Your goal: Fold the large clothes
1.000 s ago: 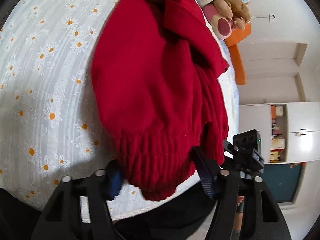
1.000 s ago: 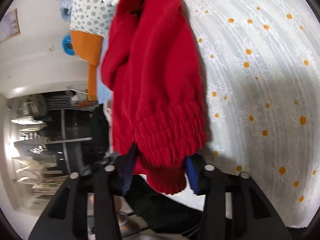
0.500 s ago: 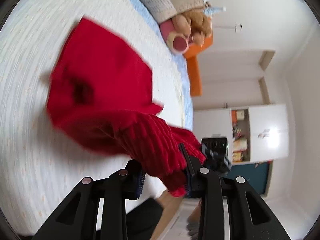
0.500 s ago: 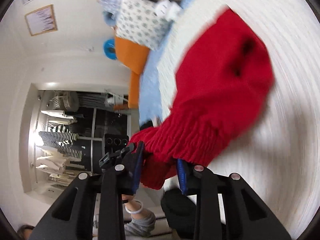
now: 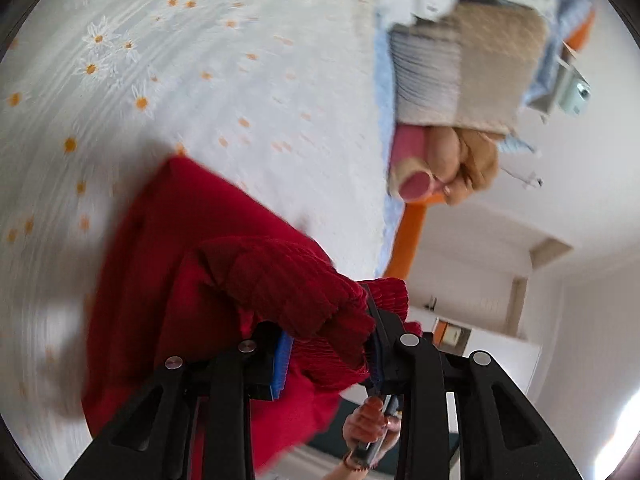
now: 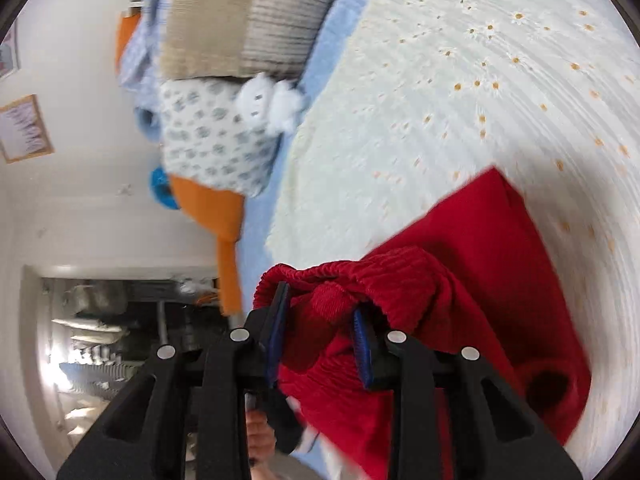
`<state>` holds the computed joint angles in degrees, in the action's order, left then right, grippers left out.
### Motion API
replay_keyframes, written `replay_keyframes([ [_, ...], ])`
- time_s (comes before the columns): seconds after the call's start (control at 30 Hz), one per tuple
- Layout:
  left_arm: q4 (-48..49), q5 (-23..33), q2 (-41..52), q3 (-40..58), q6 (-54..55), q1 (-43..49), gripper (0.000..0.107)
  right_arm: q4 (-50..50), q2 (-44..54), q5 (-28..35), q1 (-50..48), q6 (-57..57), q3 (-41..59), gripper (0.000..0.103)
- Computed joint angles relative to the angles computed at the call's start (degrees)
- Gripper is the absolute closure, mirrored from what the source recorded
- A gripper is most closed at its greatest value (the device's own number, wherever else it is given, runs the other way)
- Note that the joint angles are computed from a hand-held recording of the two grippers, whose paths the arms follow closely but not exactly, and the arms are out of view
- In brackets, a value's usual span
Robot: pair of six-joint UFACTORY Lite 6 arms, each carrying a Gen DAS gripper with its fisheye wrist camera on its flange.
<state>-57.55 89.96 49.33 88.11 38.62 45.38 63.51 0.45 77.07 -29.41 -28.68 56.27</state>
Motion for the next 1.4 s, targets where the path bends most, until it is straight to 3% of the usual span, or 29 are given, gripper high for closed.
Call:
replay_keyframes([
  [0.1,-0.1,0.8,2.3,2.2,1.5,-0.4,0.072,0.8,1.7,-0.5,0.2,-0.8,-0.8,0.073],
  [0.2,3.0,5.0,0.8,4.6,1.0,0.5,0.071,-0.7,1.1,6.2,-1.1,-2.5,2.8,0.067],
  [0.23,4.4,6.2,-0.7,4.8,1.1,1.3,0.071,-1.0,0.6,8.2,-1.1,-2.5,4.3,0.058],
  [0.27,6.1,7.5,-4.6,4.1,2.7,1.5,0.071,-1.4,-1.3,12.0,-1.7,-2.9,6.1,0.036],
  [0.3,7.9,8.4,-8.4,2.9,4.6,1.7,0.071,-1.6,-3.5,13.9,-2.2,-3.2,7.5,0.025],
  [0.33,9.5,9.1,-11.0,1.9,5.7,2.0,0.07,-2.4,-5.5,14.3,-2.4,-2.7,9.0,0.006],
  [0.4,12.5,10.5,-17.3,0.8,5.6,2.2,0.069,-4.1,-9.7,14.1,-3.0,-1.6,12.4,0.004],
  [0.43,13.3,11.4,-18.4,0.7,5.7,2.8,0.062,-4.4,-10.8,15.9,-4.1,-1.4,14.2,0.004],
  [0.5,12.2,14.4,-18.1,1.5,4.6,3.8,0.016,-5.6,-13.2,20.7,-7.5,-3.8,15.7,0.005],
  [0.53,12.0,14.5,-18.2,1.5,4.4,5.4,0.008,-7.3,-14.9,21.0,-8.1,-5.4,15.6,0.005],
  [0.6,12.4,11.8,-19.4,1.6,3.8,7.8,0.008,-13.5,-19.6,20.8,-10.2,-12.1,13.6,0.005],
  [0.67,12.8,12.2,-18.5,2.1,3.9,9.4,0.008,-20.3,-25.4,16.9,-9.3,-18.8,7.9,0.005],
  [0.73,15.5,9.1,-20.6,0.7,7.4,10.9,0.008,-27.3,-30.0,9.9,-4.1,-20.1,0.7,0.005],
  [0.8,18.8,1.7,-27.4,-5.3,15.2,11.5,0.007,-29.5,-33.4,4.4,-0.8,-21.4,-5.2,0.007],
  [0.9,22.8,-14.5,-38.2,-18.7,25.3,10.1,0.007,-31.3,-38.0,-4.2,6.4,-19.4,-10.1,0.025],
  [0.93,23.4,-17.9,-39.4,-21.3,26.8,9.7,0.007,-32.6,-40.5,-9.3,10.2,-18.0,-12.6,0.054],
  [0.97,24.3,-21.7,-39.5,-23.8,27.4,8.7,0.007,-33.3,-42.5,-12.2,11.6,-15.8,-14.0,0.073],
  [1.03,25.5,-26.6,-37.0,-26.2,27.1,7.3,0.008,-31.2,-43.9,-14.7,10.3,-15.1,-14.9,0.082],
  [1.2,17.7,-28.6,-36.7,-26.5,28.9,3.3,0.01,-23.2,-40.4,-13.1,0.0,-23.7,-13.0,0.093],
  [1.27,14.5,-30.3,-39.8,-28.1,30.7,0.6,0.022,-20.6,-37.0,-12.6,-4.2,-27.0,-11.7,0.094],
  [1.4,10.5,-41.7,-47.8,-34.6,32.1,-9.6,0.04,-19.7,-32.3,-17.2,-6.1,-30.0,-15.3,0.094],
])
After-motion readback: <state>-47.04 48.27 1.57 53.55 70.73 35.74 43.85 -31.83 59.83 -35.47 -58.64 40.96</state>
